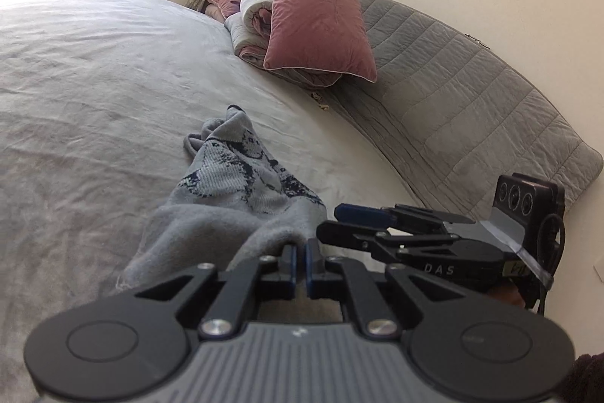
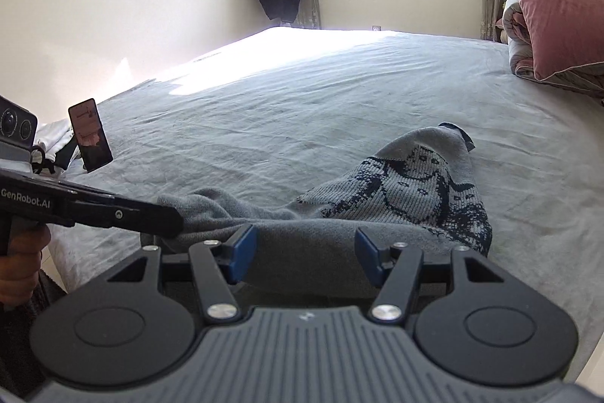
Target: Fold clothes
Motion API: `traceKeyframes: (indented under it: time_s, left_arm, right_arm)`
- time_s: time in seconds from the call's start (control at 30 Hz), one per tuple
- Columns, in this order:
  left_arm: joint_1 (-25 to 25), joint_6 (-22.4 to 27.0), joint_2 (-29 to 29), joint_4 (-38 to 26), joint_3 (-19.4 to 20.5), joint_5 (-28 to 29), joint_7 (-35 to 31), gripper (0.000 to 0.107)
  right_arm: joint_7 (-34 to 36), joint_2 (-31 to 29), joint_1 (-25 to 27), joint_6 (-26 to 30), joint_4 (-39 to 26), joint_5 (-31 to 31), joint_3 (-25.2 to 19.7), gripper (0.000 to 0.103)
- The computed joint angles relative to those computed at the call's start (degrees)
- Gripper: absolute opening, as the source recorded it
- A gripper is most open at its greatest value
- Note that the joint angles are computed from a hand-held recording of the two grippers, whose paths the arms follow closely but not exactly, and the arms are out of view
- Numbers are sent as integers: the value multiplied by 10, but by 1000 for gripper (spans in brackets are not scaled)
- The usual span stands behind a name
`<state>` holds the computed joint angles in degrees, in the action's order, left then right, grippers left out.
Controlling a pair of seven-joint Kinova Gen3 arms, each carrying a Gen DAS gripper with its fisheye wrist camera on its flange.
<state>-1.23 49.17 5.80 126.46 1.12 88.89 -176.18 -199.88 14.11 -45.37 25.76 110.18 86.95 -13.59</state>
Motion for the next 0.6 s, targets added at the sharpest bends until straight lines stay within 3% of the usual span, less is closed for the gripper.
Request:
traceKeyframes:
  time_s: [0.17,0.2,0.27,0.3,0.43,0.6]
  left_arm:
    - [0,-19,12,-10,2,-73,21,9]
    - [-1,-22,13,-10,3,-80,19,14]
    - [-7,-27,7,-3,2,-67,-10,40]
    - [-10,-29,3,1,0,-57,-27,43]
    - [0,-87,-6,5,2,-4,-78,51]
    - [29,-167,30,-32,14,-4,-21,50]
  right_arm:
    - [1,8,4,-3,-10,-30,4,62]
    - [8,11,2,-3,-16,-40,7,62]
    - [21,18,-3,-1,-26,-61,14,62]
    - [25,21,-7,-1,-31,-69,18,62]
    - [30,33,-18,-9,-51,-96,38,62]
    - [38,51,-25,-30,-77,-136,64,62]
